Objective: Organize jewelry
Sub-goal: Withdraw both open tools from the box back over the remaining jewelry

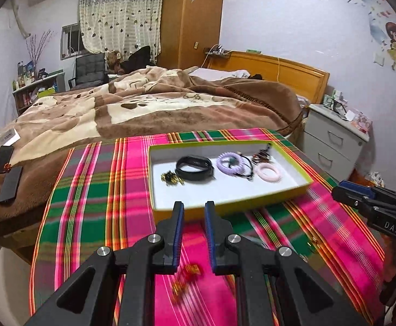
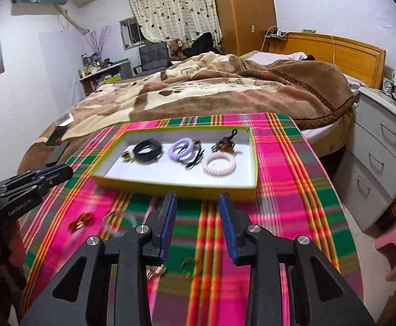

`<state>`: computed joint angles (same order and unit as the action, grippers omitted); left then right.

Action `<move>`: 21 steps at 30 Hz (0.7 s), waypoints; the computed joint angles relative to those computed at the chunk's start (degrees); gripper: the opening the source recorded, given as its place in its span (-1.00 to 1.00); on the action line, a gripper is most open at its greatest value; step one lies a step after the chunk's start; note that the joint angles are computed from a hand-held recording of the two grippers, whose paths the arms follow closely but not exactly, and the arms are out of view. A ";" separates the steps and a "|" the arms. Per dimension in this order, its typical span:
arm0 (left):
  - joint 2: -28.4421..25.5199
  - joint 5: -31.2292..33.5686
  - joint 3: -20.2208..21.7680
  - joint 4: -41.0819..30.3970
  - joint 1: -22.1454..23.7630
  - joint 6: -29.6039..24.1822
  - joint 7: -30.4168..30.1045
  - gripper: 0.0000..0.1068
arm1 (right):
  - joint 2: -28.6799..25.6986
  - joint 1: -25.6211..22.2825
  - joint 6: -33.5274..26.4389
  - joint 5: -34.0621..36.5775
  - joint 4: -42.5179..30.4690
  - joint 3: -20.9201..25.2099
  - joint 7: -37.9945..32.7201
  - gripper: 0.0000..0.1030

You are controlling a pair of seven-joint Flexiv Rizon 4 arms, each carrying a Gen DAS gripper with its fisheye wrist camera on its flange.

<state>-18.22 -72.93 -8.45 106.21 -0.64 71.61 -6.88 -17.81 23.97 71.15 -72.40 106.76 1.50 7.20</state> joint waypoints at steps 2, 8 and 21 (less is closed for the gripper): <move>2.30 -3.01 -0.11 2.66 -0.25 0.12 2.49 -0.73 | 1.20 0.48 -0.52 -1.77 1.37 0.24 2.04 -0.35; 7.34 -10.63 2.47 8.18 -3.35 0.41 8.57 -0.73 | 4.20 0.57 -2.64 -5.07 4.99 2.73 6.31 -0.34; 13.16 -13.97 6.57 15.71 -6.64 -0.50 12.01 -0.73 | 7.51 0.42 -4.31 -7.86 9.32 6.53 11.24 -0.30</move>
<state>-5.06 -86.90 -1.87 121.92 -7.28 71.11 5.13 -10.30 24.40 66.84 -80.26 116.08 8.03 18.44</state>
